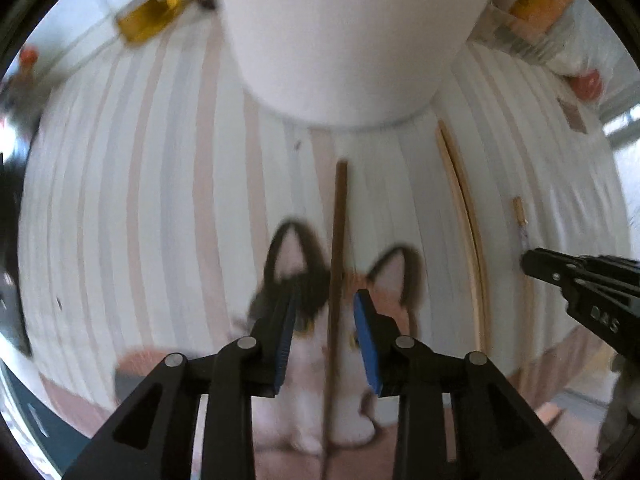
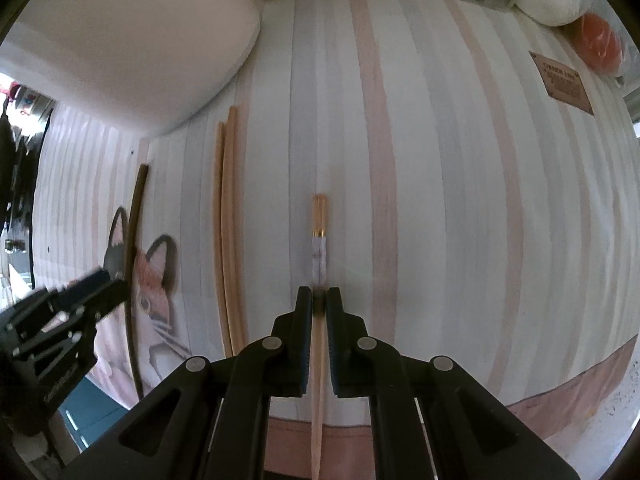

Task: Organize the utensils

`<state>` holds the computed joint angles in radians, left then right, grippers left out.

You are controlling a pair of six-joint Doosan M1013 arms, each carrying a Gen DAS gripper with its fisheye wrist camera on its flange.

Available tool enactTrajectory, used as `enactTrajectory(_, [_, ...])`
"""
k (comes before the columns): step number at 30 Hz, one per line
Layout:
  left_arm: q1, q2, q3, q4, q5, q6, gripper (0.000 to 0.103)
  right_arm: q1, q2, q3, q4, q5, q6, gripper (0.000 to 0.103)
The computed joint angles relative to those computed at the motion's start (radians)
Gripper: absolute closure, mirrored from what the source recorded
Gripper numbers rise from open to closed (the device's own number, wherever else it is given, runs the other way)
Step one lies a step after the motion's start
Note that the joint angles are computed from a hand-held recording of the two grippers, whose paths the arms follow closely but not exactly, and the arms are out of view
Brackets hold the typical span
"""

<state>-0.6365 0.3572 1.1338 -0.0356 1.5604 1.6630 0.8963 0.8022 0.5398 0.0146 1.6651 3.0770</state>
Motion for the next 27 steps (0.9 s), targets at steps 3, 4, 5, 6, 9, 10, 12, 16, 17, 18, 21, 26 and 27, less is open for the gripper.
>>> enactTrajectory(3, [-0.016,0.014,-0.005,0.050,-0.016,0.019,0.083,-0.004,0.020,-0.033,-0.005,0.021,-0.010,0.095])
enactTrajectory(4, [-0.015,0.012,-0.001,0.044,-0.020,0.011,0.088,-0.005,0.025,-0.041,-0.005,0.026,-0.014,0.095])
enactTrajectory(5, [-0.010,0.008,0.006,0.023,-0.025,0.001,0.098,-0.005,0.032,-0.053,-0.004,0.037,-0.022,0.096])
enactTrajectory(6, [-0.009,0.005,0.011,0.026,-0.030,-0.012,0.098,-0.005,0.042,-0.070,-0.005,0.046,-0.025,0.096])
enactTrajectory(9, [0.012,-0.013,0.036,0.010,-0.027,-0.072,0.099,-0.001,0.070,-0.113,-0.014,0.061,-0.030,0.096])
enactTrajectory(10, [0.025,-0.015,0.039,-0.004,-0.017,-0.099,0.099,0.000,0.066,-0.106,-0.013,0.054,-0.028,0.096])
enactTrajectory(12, [0.051,-0.011,0.034,-0.034,0.008,-0.147,0.099,0.004,0.044,-0.064,-0.001,0.021,-0.026,0.096])
enactTrajectory(16, [0.095,0.002,0.019,-0.100,0.042,-0.202,0.098,-0.003,0.009,0.001,0.030,-0.043,-0.046,0.096])
enactTrajectory(17, [0.102,0.005,0.015,-0.107,0.045,-0.192,0.098,-0.004,0.007,0.007,0.032,-0.047,-0.051,0.096])
enactTrajectory(18, [0.107,0.011,0.008,-0.116,0.047,-0.174,0.097,-0.007,0.011,-0.001,0.035,-0.042,-0.060,0.096])
enactTrajectory(21, [0.112,0.034,-0.024,-0.117,0.060,-0.132,0.094,-0.018,0.026,-0.034,0.040,-0.019,-0.068,0.096])
enactTrajectory(26, [0.082,0.061,-0.069,-0.079,0.064,-0.115,0.093,-0.026,0.064,-0.110,0.033,0.032,-0.064,0.096])
enactTrajectory(27, [0.076,0.065,-0.074,-0.067,0.063,-0.109,0.093,-0.034,0.076,-0.137,0.030,0.055,-0.073,0.096])
